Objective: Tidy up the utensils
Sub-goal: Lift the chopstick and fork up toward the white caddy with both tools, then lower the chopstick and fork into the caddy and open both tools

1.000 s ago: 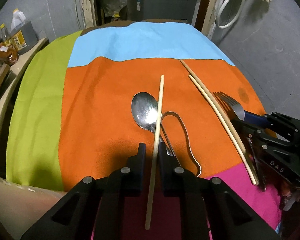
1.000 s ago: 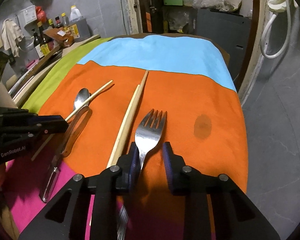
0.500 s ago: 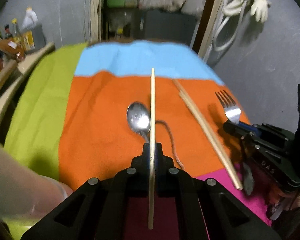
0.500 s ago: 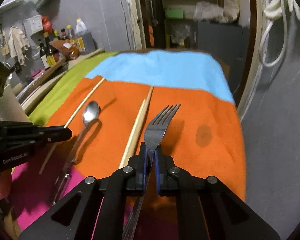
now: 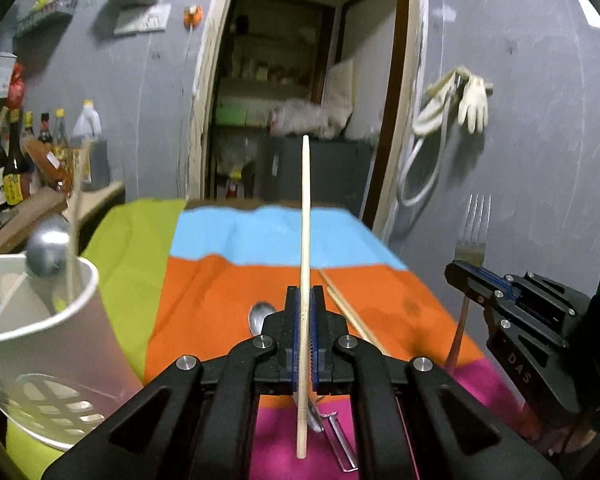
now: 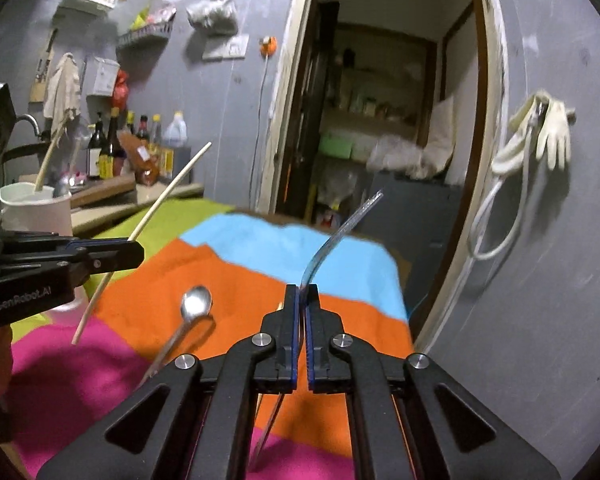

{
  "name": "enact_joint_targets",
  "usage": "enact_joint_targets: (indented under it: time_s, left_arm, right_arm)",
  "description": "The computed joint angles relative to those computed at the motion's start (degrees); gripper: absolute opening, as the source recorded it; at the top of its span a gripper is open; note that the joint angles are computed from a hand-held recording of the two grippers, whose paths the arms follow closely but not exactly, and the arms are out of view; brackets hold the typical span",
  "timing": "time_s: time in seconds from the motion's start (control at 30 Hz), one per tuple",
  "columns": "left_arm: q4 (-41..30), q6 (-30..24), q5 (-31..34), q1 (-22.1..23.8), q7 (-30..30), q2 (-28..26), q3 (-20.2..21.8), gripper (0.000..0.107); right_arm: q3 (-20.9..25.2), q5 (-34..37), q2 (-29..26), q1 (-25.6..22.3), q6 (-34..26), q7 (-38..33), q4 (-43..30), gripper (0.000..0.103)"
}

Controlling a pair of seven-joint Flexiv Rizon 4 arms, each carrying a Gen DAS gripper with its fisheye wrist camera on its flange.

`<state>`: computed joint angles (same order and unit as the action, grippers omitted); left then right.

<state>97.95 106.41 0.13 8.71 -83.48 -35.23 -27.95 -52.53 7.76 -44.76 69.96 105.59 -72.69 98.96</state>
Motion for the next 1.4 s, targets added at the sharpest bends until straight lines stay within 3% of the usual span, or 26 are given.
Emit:
enact_joint_targets:
  time_s: [0.2, 0.4, 0.6, 0.9, 1.03, 1.2, 1.4]
  left_arm:
    - [1.40, 6.09, 3.56, 2.66, -3.86, 0.70, -1.67, 0.002]
    - [1.96, 10.43, 7.26, 2.55, -9.01, 2.76, 1.58, 0.002]
    - [2.50, 12.57, 11.77, 5.04, -15.04, 5.02, 2.73, 0.002]
    - [3.55, 15.02, 15.03, 6.32, -21.92, 9.49, 8.70, 0.002]
    - [4.41, 15.96, 15.47, 7.55, -25.04, 11.43, 11.35, 0.002]
    - [4.81, 15.46, 17.52, 12.26, -32.35, 12.39, 11.17, 0.002]
    - [3.85, 15.12, 18.55, 14.49, -36.26, 11.43, 12.41, 0.002]
  right_arm:
    - [-1.61, 0.71, -0.68, 1.51, 0.67, -0.24, -1.56, 0.000]
    - [-2.63, 1.68, -0.45, 2.98, 1.74, -1.44, -3.77, 0.000]
    - [-0.60, 1.38, 1.09, 2.43, 1.62, -2.85, -7.47, 0.000]
    - [5.25, -1.66, 1.69, -0.32, 0.64, -3.65, -15.20, 0.000]
    - [10.21, -4.26, 1.25, -3.44, -0.75, -2.55, -20.15, 0.000]
    - [15.27, -8.18, 0.15, -6.80, -2.60, 0.02, -24.97, 0.000]
    - [18.69, -14.15, -2.00, -9.66, -5.46, 3.71, -29.04, 0.000]
